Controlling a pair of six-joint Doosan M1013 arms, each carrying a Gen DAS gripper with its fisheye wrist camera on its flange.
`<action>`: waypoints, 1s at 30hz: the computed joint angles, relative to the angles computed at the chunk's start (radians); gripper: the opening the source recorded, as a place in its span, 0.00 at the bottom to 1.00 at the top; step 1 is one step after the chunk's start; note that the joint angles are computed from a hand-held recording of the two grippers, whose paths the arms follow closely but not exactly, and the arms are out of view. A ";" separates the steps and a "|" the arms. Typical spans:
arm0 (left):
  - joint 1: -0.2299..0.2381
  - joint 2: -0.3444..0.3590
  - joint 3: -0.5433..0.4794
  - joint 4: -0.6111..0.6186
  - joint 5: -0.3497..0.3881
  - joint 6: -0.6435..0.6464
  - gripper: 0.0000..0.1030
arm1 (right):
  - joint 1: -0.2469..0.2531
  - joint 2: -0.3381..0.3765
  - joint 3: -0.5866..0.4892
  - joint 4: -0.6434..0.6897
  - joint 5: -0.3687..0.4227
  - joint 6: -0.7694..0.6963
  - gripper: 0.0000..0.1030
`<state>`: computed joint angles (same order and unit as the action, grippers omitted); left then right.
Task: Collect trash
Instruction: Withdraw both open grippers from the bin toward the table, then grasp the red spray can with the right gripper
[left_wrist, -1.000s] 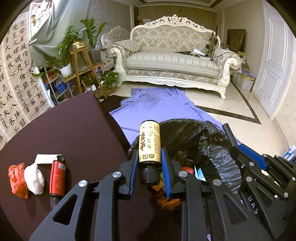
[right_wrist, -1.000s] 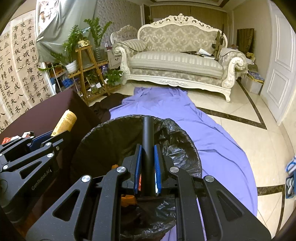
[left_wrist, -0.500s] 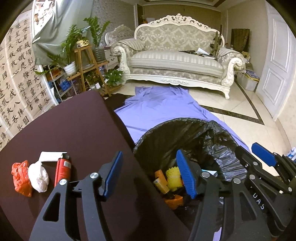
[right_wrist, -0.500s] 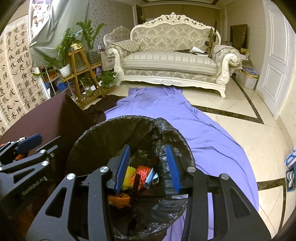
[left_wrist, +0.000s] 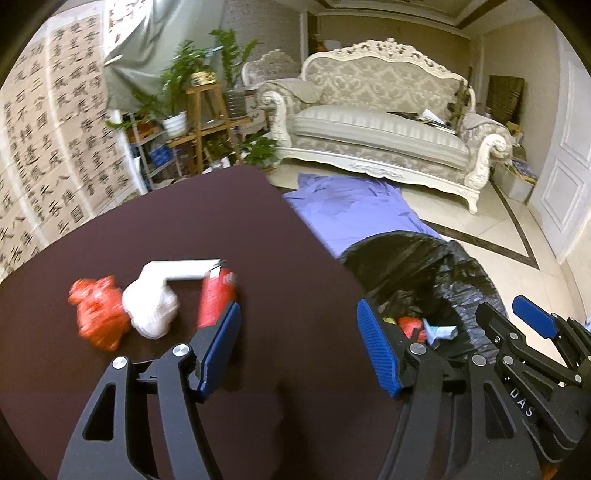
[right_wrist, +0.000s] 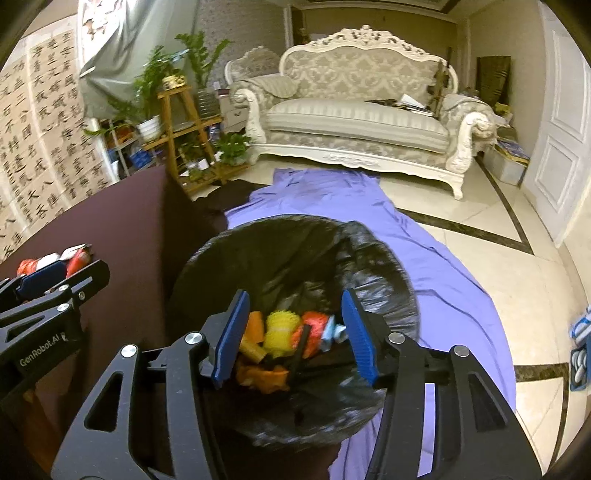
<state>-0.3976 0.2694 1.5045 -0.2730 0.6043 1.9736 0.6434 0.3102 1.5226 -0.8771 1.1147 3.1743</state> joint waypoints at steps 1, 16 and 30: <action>0.008 -0.004 0.005 0.001 0.000 -0.005 0.63 | 0.003 0.006 -0.011 0.002 0.000 -0.010 0.54; 0.118 -0.030 0.036 0.121 -0.011 -0.189 0.63 | 0.038 0.098 -0.159 0.044 -0.060 -0.191 0.55; 0.166 -0.015 0.011 0.159 -0.029 -0.285 0.66 | 0.021 0.191 -0.323 0.086 -0.107 -0.321 0.55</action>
<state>-0.2313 0.2541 1.5156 -0.1144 0.5751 1.6885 0.6641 0.5016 1.1997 -0.7911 1.0078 2.8528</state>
